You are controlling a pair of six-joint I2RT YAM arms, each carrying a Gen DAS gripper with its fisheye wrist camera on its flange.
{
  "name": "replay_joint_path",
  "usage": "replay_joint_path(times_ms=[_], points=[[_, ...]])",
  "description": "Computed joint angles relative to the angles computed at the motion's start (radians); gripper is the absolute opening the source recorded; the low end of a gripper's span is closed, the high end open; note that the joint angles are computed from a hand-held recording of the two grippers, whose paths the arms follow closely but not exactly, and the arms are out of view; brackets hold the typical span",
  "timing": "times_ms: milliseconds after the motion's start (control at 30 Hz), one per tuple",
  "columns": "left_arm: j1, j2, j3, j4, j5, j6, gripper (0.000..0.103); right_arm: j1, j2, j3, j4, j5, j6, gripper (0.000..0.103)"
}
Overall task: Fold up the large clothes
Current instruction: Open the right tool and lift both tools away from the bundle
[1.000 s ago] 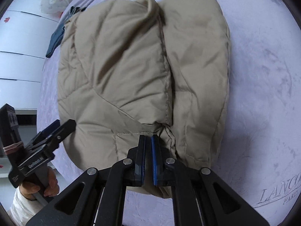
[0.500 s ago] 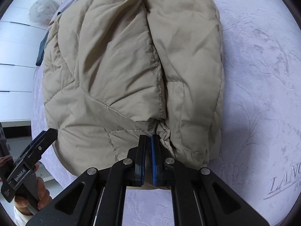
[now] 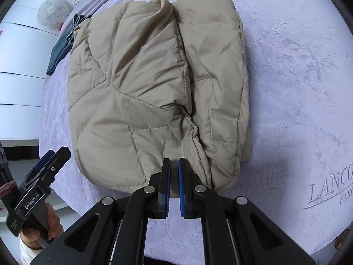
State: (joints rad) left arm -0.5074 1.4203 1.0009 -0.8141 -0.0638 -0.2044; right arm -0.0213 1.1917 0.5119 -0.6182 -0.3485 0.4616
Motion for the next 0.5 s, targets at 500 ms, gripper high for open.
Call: replay_joint_path(times_ms=[500], points=[[-0.184, -0.148, 0.048, -0.202, -0.076, -0.200, 0.103, -0.211, -0.359, 0.048, -0.403, -0.043, -0.272, 0.011]])
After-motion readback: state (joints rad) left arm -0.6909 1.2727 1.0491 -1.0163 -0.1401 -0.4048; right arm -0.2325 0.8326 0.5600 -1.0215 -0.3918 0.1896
